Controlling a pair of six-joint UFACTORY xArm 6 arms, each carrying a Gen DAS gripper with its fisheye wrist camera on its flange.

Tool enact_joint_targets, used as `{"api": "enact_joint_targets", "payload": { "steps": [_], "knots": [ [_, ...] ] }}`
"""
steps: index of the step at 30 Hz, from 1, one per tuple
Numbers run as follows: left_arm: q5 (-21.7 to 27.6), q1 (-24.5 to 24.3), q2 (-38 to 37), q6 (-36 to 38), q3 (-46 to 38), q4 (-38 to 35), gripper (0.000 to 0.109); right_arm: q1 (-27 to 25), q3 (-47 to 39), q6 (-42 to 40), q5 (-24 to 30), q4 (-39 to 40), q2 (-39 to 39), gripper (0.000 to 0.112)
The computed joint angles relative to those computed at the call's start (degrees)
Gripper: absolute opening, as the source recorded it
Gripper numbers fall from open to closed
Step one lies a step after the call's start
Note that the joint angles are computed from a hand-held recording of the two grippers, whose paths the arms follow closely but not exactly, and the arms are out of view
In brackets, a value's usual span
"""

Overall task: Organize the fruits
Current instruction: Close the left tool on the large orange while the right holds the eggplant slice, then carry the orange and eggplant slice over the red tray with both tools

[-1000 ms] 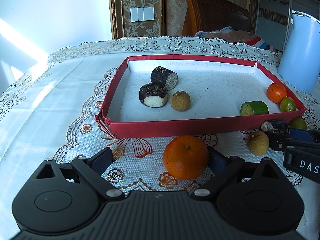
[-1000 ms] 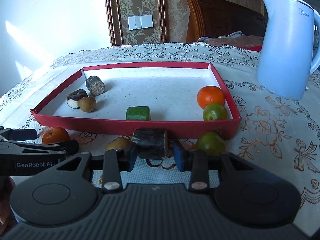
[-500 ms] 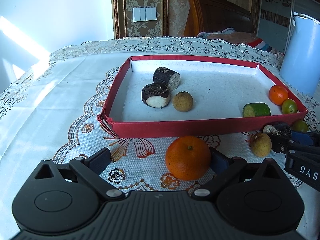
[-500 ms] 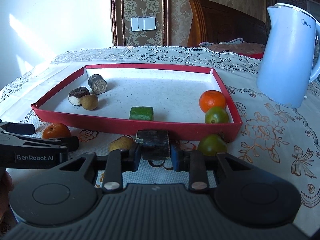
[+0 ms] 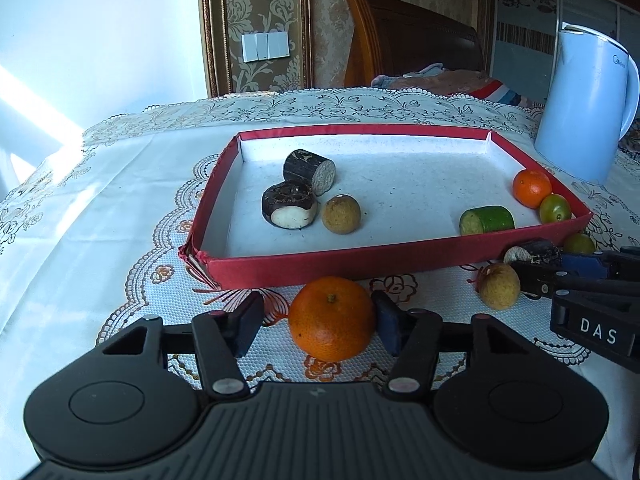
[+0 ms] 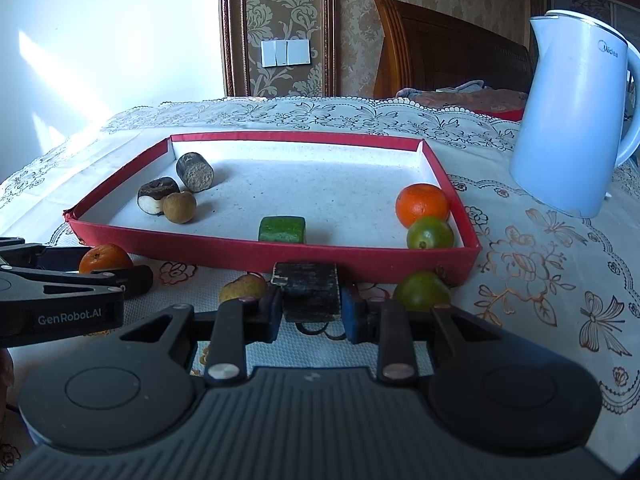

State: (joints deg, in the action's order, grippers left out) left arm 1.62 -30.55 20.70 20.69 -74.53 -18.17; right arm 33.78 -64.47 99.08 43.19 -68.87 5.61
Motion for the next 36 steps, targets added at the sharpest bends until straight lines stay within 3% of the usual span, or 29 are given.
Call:
{"api": "enact_joint_targets", "payload": {
  "steps": [4,8,9,12,18,26,30,32,36],
  "knots": [
    [-0.35,-0.45,-0.21,2.78,0.26,-2.0,0.05,0.28,0.13,0.79,0.48,-0.87,-0.16,0.028],
    [0.59,-0.79,-0.44,8.73,-0.29,-9.61,0.047,1.19,0.54,2.33,1.67,-3.47,-0.64,0.028],
    [0.63,-0.75,-0.53,8.77,-0.24,-9.78,0.042,1.37,0.67,2.55,1.81,-4.03,-0.79,0.028],
    [-0.12,-0.17,-0.77,4.2,0.51,-5.0,0.042,2.02,1.22,3.72,2.65,-5.55,-1.41,0.028],
    [1.97,-0.43,-1.34,12.59,-0.49,-16.52,0.042,2.79,1.92,5.48,3.65,-7.77,-2.24,0.028],
    [-2.1,-3.68,-3.02,38.78,-1.09,-43.23,0.042,3.87,2.33,7.19,5.76,-10.24,-2.87,0.028],
    [-3.56,-4.96,-3.76,47.91,-2.49,-51.58,0.042,3.84,2.19,7.13,7.02,-11.12,-3.52,0.028],
    [-4.29,-5.31,-3.73,45.48,-2.7,-48.6,0.042,3.29,1.72,5.95,7.19,-11.25,-3.61,0.028],
    [-2.71,-4.14,-1.89,25.35,-4.23,-27.61,0.042,0.66,0.34,3.55,5.69,-10.37,-3.15,0.028]
  ]
}}
